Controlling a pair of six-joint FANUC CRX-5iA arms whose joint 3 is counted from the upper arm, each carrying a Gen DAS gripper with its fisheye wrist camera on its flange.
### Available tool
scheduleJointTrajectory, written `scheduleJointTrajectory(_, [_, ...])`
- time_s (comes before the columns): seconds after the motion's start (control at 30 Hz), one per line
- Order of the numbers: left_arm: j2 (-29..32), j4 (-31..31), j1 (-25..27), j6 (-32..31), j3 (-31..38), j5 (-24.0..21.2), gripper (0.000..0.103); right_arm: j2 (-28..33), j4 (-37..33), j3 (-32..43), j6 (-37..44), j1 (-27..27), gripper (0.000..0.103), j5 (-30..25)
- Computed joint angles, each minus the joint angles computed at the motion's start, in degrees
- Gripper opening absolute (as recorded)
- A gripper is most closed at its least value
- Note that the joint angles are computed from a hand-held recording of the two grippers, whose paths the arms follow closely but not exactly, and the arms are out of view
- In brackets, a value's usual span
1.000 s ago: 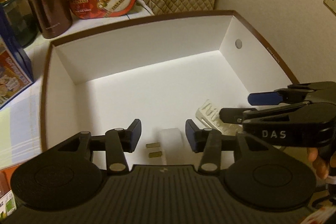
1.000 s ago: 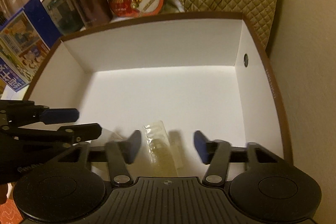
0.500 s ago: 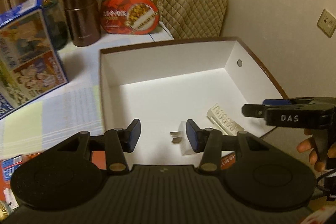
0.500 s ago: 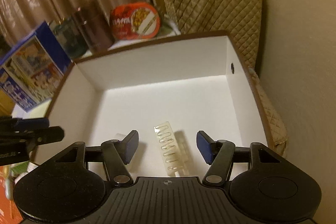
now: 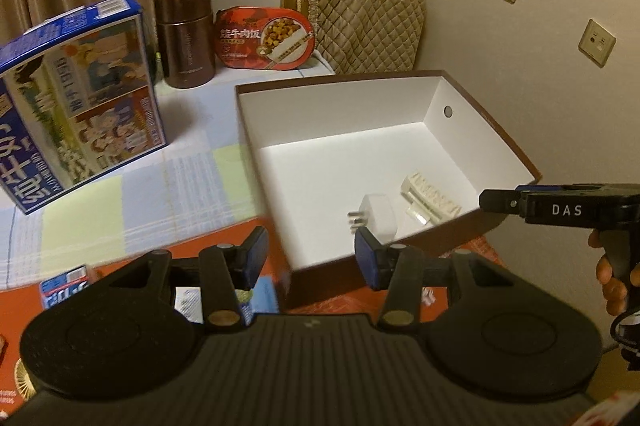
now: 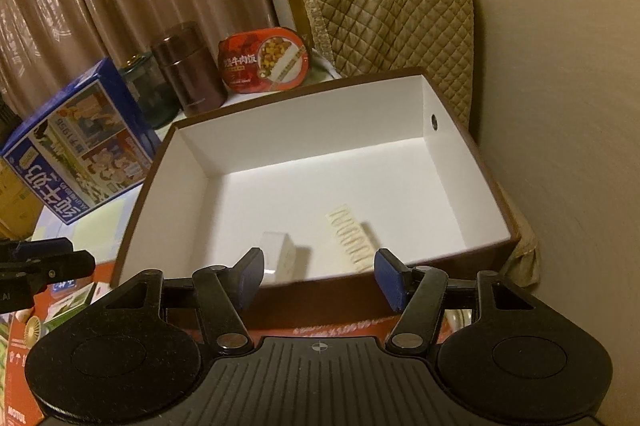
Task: Organize rigid objects
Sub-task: 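Open both tools to release the charger and strip, then withdraw, then grasp the blue-white medicine box with the right tool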
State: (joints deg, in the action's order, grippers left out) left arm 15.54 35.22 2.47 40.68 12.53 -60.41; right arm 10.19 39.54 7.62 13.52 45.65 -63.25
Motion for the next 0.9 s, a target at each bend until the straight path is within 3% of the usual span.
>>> scheduleJointTrajectory(0.33, [-3.96, 1.56, 5.73, -3.72, -4.94, -0.94, 0.044, 1.81, -0.80, 1.48, -1.69, 4.51, 0.058, -0.61])
scheduleJointTrajectory(0.9, [-7.25, -2.52, 14.10, -2.32, -9.08, -1.57, 0.044, 7.67, -8.86, 8.14, 6.38, 6.93, 0.058, 2.07])
